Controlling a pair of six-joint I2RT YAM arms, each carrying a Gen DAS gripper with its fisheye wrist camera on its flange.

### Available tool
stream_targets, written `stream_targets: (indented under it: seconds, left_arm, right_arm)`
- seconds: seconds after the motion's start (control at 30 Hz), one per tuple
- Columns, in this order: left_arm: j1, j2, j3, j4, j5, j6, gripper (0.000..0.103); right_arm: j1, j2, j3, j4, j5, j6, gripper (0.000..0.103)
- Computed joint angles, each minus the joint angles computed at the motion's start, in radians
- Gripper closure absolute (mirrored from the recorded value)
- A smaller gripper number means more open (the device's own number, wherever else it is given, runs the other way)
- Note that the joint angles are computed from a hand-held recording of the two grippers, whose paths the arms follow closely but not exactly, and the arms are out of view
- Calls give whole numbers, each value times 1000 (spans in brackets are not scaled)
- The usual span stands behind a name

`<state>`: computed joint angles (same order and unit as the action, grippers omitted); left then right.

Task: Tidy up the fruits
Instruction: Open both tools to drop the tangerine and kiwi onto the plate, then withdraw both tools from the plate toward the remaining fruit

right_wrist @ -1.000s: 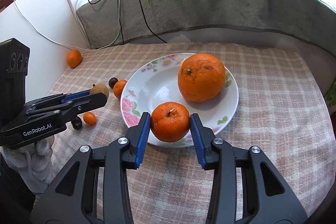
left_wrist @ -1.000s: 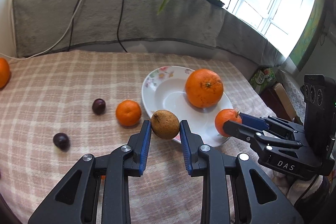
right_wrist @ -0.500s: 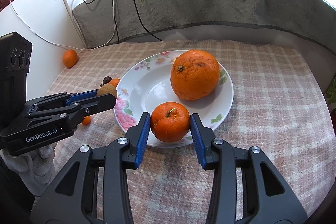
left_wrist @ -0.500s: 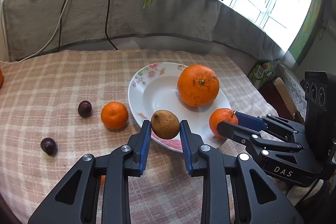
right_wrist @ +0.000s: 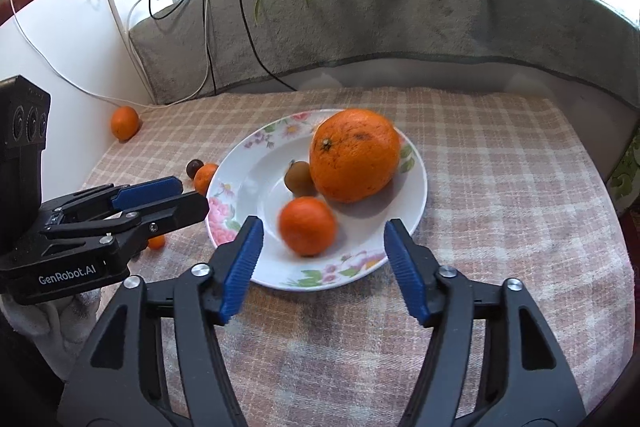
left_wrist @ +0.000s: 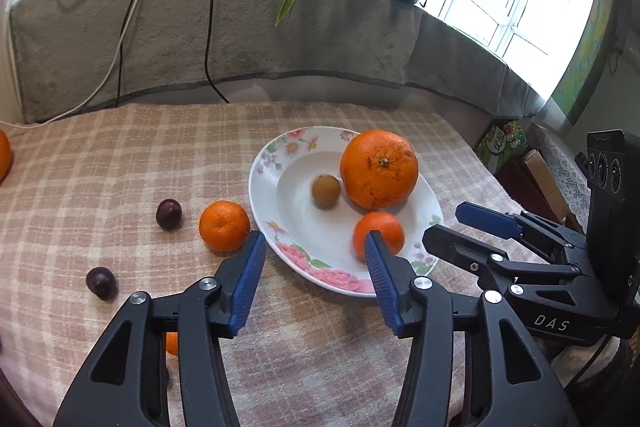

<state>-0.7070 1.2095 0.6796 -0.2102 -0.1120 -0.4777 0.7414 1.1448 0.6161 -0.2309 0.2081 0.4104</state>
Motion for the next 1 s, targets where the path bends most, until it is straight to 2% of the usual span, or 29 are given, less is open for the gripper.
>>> stream_targets:
  seconds: [0.1,0.13,0.27,0.3,0.37,0.53,1.0]
  left_arm:
    - [-2,-6,-2,-2,-5,2,46]
    - [-6,-8,-2,-3,-12,1,42]
    - [-13,-20,-9,-3,-26,0,36]
    - [-13,-23,-10,-3,-28,1,35]
    - [-13,-30,-15,-4,-34,1,32]
    - [-1,-58,-33,-6,-35,-4,27]
    - [63,-218,-106,-85,-55,-2,26]
  right_arm:
    - [5,-4,4,-8,17,2,27]
    - [7,-6,4,-9,20,4,27]
    - [4,-3,9,-16,23,10,25]
    - [2,-3,10,-16,22,12,20]
    - [5,-9,5,-10,34,18,15]
    - [12,-7,11,-12,37,10,15]
    - [54,30,58,-9,47,-27,14]
